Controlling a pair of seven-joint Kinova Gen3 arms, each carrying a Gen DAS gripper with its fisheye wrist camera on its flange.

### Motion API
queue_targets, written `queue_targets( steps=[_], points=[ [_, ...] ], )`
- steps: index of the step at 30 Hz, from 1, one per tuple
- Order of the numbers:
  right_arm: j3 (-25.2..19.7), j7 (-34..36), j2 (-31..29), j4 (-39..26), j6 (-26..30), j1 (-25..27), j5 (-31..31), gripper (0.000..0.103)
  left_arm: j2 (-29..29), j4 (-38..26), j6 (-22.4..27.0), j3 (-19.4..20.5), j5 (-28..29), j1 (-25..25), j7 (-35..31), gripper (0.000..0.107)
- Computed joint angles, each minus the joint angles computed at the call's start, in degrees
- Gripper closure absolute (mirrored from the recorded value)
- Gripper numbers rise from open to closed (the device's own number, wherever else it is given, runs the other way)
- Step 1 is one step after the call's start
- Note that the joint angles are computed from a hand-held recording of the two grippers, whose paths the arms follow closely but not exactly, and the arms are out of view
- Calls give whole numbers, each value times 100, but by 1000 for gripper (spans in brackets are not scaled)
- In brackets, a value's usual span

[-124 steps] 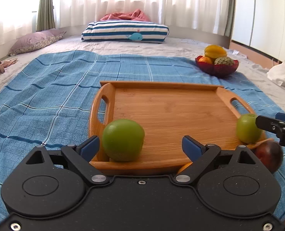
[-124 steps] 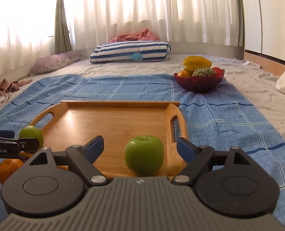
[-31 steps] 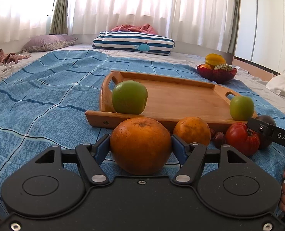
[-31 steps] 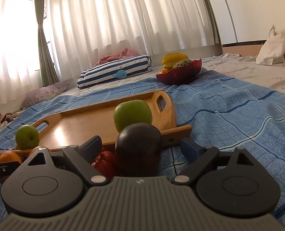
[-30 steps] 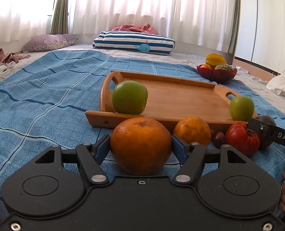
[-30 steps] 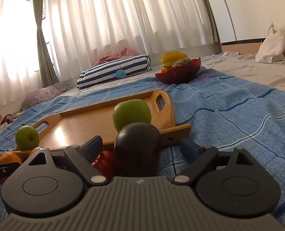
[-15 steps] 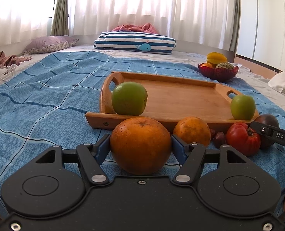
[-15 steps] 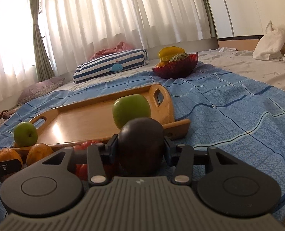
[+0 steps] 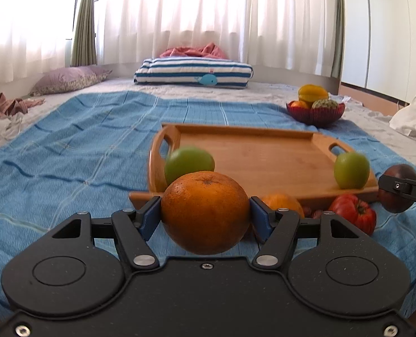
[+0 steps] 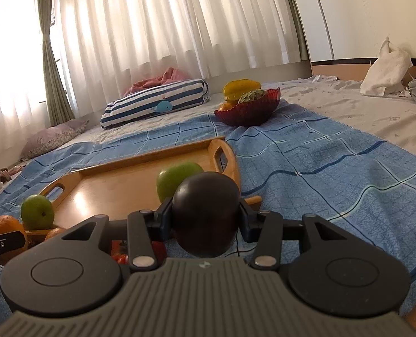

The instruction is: Organize fruits

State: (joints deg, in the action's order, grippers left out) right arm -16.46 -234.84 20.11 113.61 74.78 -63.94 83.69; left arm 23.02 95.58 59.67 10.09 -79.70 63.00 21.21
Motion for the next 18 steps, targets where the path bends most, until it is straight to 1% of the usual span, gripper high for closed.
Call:
queue_targets(
  steps=[5, 10, 14, 18],
  points=[
    [38, 109, -150, -22, 66, 91, 84, 53, -149, -31, -142, -17, -169, -136, -49, 43],
    [52, 462, -302, -136, -75, 318, 226, 53, -190, -244, -204, -31, -234, -295, -371, 43],
    [74, 838, -407, -295, -409, 561, 291, 53, -264, -349, -513, -52, -276, -506, -547, 43],
    [135, 1270, -442, -508, -774, 805, 251, 53, -268, -579, -866, -97, -39, -757, -940, 43]
  ],
)
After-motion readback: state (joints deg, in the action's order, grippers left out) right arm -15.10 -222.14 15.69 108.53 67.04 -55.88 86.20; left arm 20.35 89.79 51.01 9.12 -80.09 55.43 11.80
